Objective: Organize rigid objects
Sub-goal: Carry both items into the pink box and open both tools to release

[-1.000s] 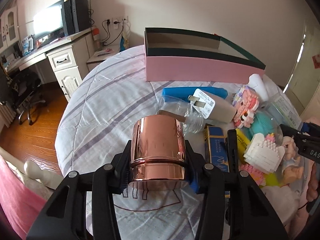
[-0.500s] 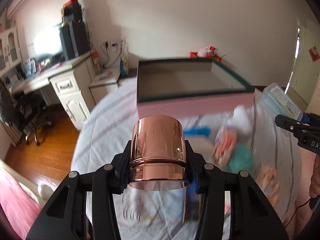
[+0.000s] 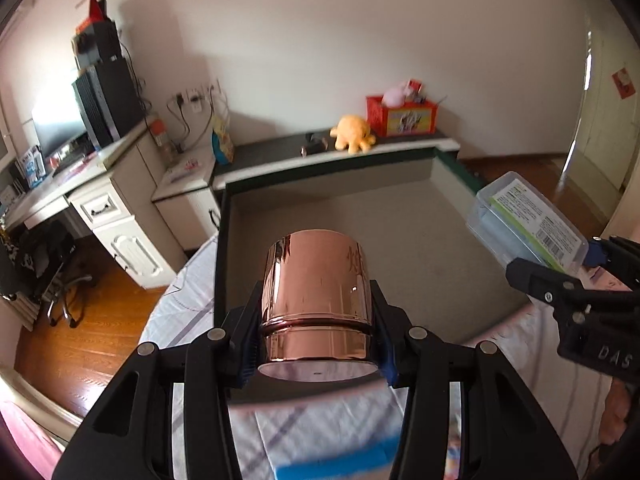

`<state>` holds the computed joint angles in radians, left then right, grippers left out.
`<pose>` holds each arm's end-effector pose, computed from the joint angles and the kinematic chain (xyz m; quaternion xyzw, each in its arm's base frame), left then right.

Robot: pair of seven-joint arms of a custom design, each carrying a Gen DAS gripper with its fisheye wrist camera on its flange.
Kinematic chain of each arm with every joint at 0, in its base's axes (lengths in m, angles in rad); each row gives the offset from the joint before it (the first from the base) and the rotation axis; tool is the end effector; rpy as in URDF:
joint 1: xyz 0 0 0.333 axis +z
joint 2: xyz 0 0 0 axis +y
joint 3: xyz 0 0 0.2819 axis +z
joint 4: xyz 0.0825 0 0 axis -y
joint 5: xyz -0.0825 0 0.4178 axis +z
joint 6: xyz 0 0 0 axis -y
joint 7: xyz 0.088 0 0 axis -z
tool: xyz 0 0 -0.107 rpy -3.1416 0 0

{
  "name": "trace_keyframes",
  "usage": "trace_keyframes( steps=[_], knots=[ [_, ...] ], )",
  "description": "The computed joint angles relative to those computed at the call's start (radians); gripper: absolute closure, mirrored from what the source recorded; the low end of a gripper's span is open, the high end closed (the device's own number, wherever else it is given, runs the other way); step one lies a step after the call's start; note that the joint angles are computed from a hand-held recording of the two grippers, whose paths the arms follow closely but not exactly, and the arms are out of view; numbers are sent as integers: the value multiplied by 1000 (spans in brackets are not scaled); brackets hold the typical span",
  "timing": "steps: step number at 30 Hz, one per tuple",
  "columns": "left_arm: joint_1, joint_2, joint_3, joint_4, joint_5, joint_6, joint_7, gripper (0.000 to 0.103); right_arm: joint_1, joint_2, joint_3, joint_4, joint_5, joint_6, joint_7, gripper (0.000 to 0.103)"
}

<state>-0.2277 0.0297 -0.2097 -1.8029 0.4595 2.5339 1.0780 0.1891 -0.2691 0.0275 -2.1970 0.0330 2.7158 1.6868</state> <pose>0.5888 -0.2792 0.5582 -0.5754 0.7231 -0.2603 0.2798 0.5497 0.1208 0.5448 -0.6780 0.6269 -0.2158 0.3175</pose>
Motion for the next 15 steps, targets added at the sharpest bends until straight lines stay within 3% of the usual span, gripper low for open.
trace_keyframes(
  steps=[4, 10, 12, 14, 15],
  knots=[
    [-11, 78, 6, 71, -2, -76, 4, 56, -2, 92, -8, 79, 16, -69, -7, 36],
    [-28, 100, 21, 84, 20, -112, -36, 54, -5, 131, 1, 95, -7, -61, -13, 36],
    [-32, 80, 25, 61, 48, -100, -68, 45, -8, 125, 5, 84, -33, -46, 8, 32],
    [-25, 51, 26, 29, 57, -68, -77, 24, 1, 106, -1, 62, -2, -22, -19, 25],
    [-23, 22, 25, -2, 76, -45, -96, 21, 0, 83, 1, 39, -6, -7, -13, 24]
  ],
)
